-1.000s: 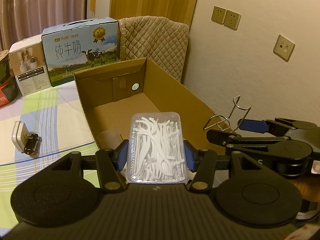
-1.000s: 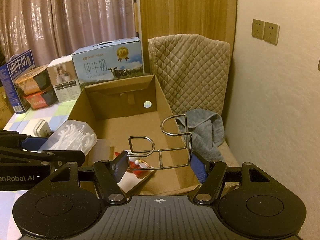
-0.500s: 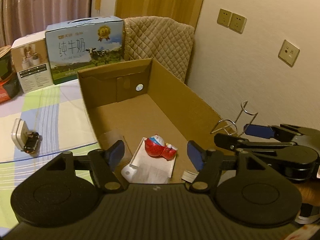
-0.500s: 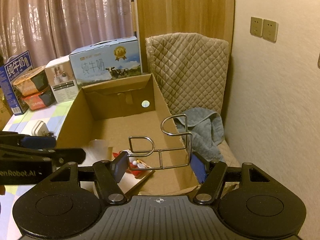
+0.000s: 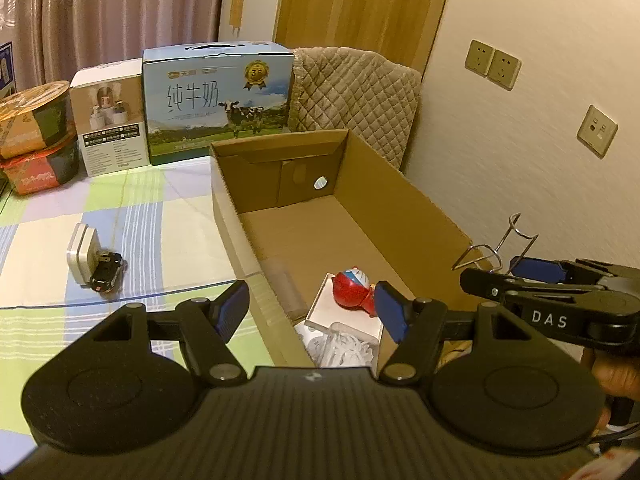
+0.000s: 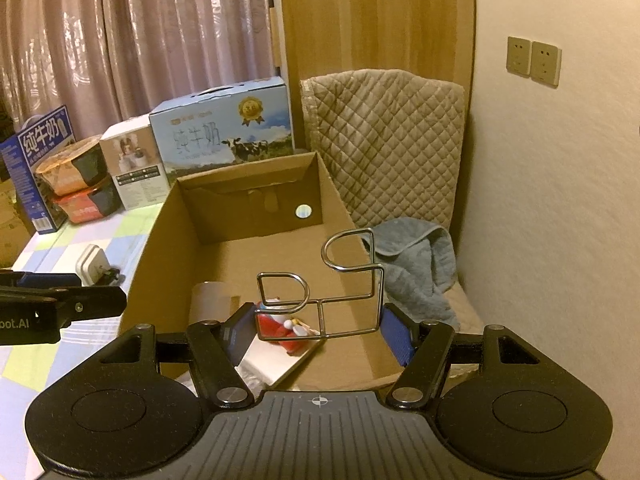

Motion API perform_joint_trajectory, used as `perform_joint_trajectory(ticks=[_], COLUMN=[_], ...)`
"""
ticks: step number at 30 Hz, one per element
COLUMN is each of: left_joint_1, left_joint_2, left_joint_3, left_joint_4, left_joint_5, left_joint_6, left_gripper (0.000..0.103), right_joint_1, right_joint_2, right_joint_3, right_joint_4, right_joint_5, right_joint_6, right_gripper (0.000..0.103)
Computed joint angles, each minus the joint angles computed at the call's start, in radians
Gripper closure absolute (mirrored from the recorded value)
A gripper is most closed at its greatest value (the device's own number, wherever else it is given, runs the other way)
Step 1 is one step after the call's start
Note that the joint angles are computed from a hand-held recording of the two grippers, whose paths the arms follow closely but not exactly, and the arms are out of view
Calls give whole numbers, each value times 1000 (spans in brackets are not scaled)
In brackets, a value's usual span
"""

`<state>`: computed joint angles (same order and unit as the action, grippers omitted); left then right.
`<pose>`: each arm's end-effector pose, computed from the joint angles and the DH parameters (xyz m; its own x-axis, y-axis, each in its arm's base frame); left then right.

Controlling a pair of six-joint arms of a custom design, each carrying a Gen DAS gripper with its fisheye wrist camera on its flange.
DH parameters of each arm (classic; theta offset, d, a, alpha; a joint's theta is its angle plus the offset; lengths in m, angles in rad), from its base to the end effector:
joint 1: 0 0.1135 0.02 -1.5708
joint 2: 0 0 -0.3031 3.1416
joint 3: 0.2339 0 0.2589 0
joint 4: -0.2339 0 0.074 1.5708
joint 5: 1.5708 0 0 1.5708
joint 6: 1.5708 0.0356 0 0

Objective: Organize rigid objects
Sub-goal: 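Lower both held items into the cardboard box and open both tools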

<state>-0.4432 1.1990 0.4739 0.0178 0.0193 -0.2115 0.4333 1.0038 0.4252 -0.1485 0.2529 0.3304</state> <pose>0.1998 -0.0956 0.2026 -0.6667 0.0842 -0.7406 0.3089 0.9354 -0.1718 0.1688 0.0683 0.2096 -0.6475 0.0466 -0.7607 -0.0283 0.9960 0.0851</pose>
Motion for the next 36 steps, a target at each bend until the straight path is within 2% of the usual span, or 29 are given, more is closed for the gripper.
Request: perform_joint_trajectory(ticks=[7,12,14,15,16,23,29,36], left_joint_1=[37,53,61,65,70,116,179,278], left_joint_2=[-24,-33,-31,-33,-33,-76,-176,-342], left_joint_3=[-26,-36,-40,-42,-45,-89,-116,-124], left_joint_4=[-1,-4,-1,-1,0,-4,-83,-254], left_joint_5=[25,33,38,42,44,57,84,134], left_joint_6=[7,9,9,9,11,25,50,99], left_gripper=[38,38,37,37,37,36,34,31], right_joint_1=[28,14,27,39,53,93,199,410], right_joint_2=[24,39,46,44,36,-32,-99,-101], right_joint_3=[4,-1,-2,-6,-14,-22,-5,49], right_joint_4=[11,42,51,57,66,29,-72,-182], right_joint_5=[22,-22,-18,-2,17,53,115,248], right_joint_6=[25,18,17,25,37,87,157,297], right_gripper=[39,39,33,26,23,23,23,23])
